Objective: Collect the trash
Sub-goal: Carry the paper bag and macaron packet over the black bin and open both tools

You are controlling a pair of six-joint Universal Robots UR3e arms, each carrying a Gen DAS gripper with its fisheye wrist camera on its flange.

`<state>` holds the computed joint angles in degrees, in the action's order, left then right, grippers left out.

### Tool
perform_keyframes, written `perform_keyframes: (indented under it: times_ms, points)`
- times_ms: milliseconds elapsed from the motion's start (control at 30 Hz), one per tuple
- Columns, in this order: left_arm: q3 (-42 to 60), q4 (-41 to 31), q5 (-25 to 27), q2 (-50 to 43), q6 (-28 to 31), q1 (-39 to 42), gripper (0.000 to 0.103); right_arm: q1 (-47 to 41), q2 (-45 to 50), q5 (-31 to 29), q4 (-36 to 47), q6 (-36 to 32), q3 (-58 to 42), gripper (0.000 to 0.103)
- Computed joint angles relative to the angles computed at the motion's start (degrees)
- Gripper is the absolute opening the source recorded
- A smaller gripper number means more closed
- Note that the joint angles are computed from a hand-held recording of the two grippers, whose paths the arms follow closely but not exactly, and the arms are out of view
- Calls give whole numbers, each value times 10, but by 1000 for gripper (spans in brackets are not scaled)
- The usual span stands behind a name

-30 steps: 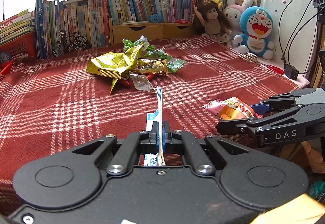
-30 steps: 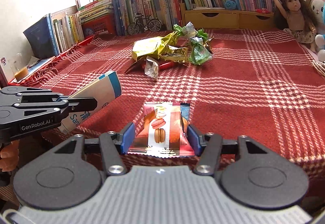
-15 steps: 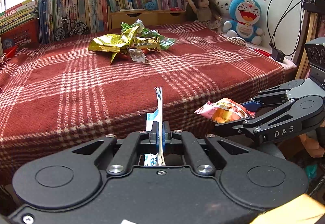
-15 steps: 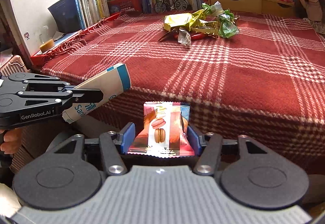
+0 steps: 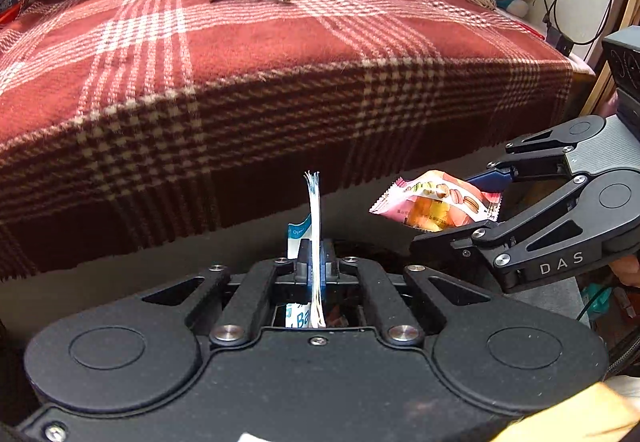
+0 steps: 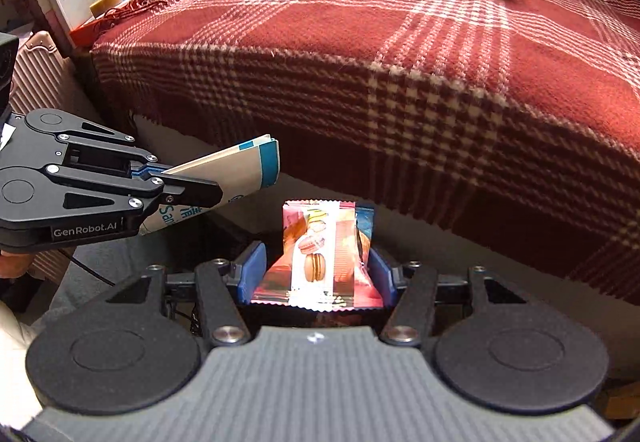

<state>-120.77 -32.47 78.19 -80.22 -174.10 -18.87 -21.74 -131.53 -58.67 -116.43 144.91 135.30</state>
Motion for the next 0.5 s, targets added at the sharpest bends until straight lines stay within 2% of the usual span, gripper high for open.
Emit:
perform_keyframes:
  times_ms: [233, 400, 500]
  points:
    - [8, -24, 1, -37, 0, 3, 3, 47, 81, -36, -53, 27, -7, 62]
    - [14, -34, 6, -44, -3, 0, 5, 57, 96, -45, -64, 33, -11, 70]
    - [14, -37, 3, -45, -5, 1, 9, 65, 111, -50, -76, 42, -15, 71]
